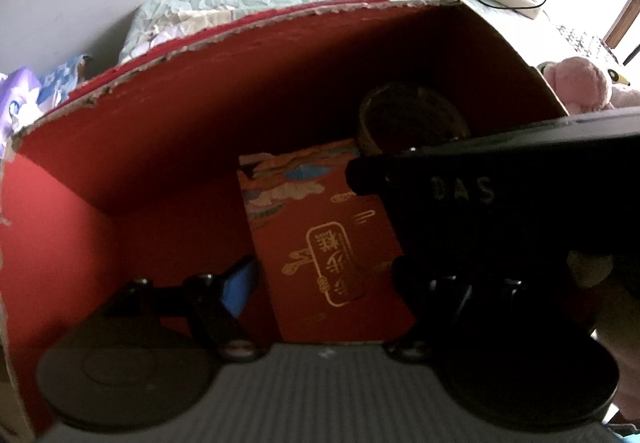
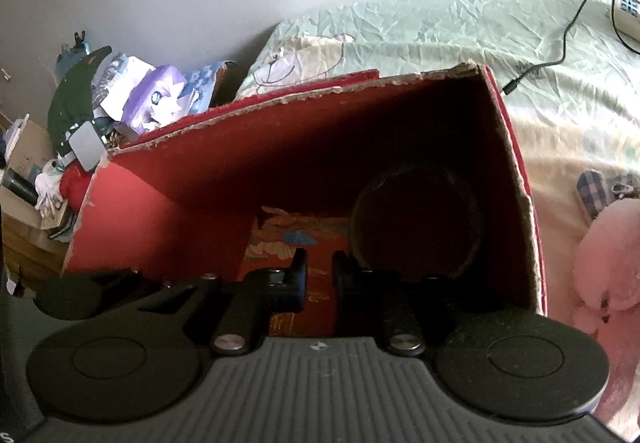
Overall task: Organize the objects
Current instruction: 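Lower the gift box upright inside the red box with the right gripper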
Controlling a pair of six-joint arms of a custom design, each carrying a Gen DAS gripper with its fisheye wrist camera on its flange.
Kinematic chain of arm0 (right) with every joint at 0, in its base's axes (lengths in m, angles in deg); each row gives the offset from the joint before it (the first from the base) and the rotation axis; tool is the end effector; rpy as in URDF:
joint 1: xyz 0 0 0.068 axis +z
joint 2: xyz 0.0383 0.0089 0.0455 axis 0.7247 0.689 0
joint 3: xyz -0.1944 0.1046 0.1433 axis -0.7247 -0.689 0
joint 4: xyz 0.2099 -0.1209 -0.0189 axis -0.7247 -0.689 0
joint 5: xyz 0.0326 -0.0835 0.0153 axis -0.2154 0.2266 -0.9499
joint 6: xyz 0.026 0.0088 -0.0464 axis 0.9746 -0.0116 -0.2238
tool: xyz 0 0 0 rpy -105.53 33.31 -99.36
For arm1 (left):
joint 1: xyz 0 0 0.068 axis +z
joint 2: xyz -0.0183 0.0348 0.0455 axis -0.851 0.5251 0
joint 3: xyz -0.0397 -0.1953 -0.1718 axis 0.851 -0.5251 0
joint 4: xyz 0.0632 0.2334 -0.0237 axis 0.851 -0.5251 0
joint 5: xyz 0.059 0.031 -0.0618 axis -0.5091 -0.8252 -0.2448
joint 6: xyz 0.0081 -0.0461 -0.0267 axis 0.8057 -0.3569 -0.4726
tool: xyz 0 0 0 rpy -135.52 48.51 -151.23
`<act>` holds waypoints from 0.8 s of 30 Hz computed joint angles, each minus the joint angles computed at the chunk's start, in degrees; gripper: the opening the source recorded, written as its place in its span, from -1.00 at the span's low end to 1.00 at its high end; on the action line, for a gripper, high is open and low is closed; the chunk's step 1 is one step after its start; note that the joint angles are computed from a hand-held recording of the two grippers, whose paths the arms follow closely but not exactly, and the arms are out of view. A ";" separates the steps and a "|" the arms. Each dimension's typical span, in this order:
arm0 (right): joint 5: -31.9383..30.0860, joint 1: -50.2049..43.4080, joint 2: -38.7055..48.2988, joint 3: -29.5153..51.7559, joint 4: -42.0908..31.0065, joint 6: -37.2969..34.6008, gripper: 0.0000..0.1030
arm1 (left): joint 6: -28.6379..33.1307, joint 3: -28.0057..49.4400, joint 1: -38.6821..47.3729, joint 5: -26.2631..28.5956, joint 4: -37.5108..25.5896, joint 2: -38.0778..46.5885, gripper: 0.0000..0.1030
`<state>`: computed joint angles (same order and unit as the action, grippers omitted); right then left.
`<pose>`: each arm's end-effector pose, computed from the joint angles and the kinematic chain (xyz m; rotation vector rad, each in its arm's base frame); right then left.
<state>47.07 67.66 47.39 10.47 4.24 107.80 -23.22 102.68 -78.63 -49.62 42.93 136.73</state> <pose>0.2121 0.0805 0.1252 0.4110 2.4660 0.3938 0.2413 -0.0968 0.1172 0.9664 2.5533 -0.2747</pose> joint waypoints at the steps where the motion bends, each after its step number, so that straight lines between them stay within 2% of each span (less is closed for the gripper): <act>1: 0.68 0.37 0.35 0.10 0.20 -0.09 -0.71 | 0.11 -0.26 -0.16 -0.08 0.34 -0.17 0.47; 4: 0.67 0.39 0.33 -0.39 1.34 -0.06 -0.71 | 0.34 -0.85 -0.71 -0.59 1.22 -0.59 0.46; 9: -2.67 -1.07 -0.25 -2.31 4.93 -1.25 -0.71 | 0.70 -1.50 -1.18 -0.65 2.29 -0.89 0.45; 24: -3.29 -0.98 0.58 -1.56 4.66 -2.03 -0.64 | -0.79 -2.49 -1.96 -2.12 3.90 -1.27 0.49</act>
